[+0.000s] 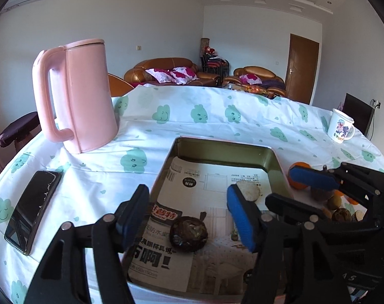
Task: Organize fruits
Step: 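Grasp another dark brown sweet with the left tool while the right tool grasps another rice-cake jar, then lift both held items and carry them toward the pink tin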
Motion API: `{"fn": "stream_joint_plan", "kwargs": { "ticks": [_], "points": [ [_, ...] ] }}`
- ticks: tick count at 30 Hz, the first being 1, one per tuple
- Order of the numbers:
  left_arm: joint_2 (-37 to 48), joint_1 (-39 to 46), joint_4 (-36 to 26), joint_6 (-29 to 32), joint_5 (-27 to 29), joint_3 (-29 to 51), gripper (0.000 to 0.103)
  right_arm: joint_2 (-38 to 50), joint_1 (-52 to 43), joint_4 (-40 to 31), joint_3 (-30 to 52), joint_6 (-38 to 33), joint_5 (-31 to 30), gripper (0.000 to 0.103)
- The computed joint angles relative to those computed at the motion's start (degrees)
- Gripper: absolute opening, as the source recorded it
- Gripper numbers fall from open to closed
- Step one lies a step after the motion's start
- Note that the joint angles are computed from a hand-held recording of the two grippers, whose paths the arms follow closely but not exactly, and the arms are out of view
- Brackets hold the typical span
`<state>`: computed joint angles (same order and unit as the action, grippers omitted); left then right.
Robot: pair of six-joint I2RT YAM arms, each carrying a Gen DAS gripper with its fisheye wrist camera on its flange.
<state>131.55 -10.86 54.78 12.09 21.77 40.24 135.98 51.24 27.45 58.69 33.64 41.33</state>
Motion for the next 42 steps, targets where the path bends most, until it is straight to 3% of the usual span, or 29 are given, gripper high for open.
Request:
{"fn": "stream_joint_plan", "kwargs": {
  "ticks": [1,3,5,11,14,19,22,25,28,32,34,38,42],
  "points": [
    [-0.6,0.4,1.8,-0.3,1.2,-1.6,0.074,-1.2,0.9,1.6,-2.6,0.8,0.8,0.063],
    [-1.7,0.8,6.9,-1.1,3.0,-5.4,0.086,-3.6,3.3,4.0,-8.3,3.2,3.0,0.064],
    [-2.5,0.4,11.9,-1.3,4.5,-9.4,0.090,-5.5,6.7,2.0,-12.9,8.6,7.2,0.064],
    [-1.9,-7.7,18.7,-1.4,3.9,-15.4,0.092,-6.7,13.7,-4.8,-24.3,31.7,11.1,0.064],
    [-0.4,-12.9,17.2,-1.7,2.0,-14.7,0.092,-4.9,13.4,-0.1,-27.4,33.7,9.6,0.064],
    [1.6,-18.6,16.9,-2.6,-1.9,-14.0,0.092,-1.8,10.9,12.1,-30.1,28.0,5.3,0.062],
    [2.1,-20.8,16.6,-2.5,-3.0,-13.9,0.092,-0.4,11.4,11.1,-29.1,28.9,5.2,0.037],
    [2.1,-22.9,14.9,-2.7,-3.3,-13.3,0.087,0.2,13.3,16.8,-32.4,31.1,7.7,0.036],
    [2.3,-25.9,13.1,-2.5,-4.2,-12.4,0.079,-1.8,16.1,7.8,-32.8,39.9,13.8,0.036],
    [2.1,-30.5,7.4,-1.7,-5.6,-9.9,0.057,-2.2,16.3,-3.6,-31.4,47.0,15.8,0.037],
    [2.2,-32.6,4.6,-1.5,-6.6,-8.5,0.056,-1.7,15.9,-0.7,-32.7,47.2,15.8,0.037],
    [2.1,-34.4,-1.3,-2.1,-8.3,-5.1,0.050,-1.9,15.7,-3.4,-31.9,47.6,16.4,0.037],
    [2.0,-34.9,-6.3,-2.9,-9.7,-2.0,0.049,-1.7,15.5,-0.7,-32.9,46.8,15.7,0.037]
  ]
}}
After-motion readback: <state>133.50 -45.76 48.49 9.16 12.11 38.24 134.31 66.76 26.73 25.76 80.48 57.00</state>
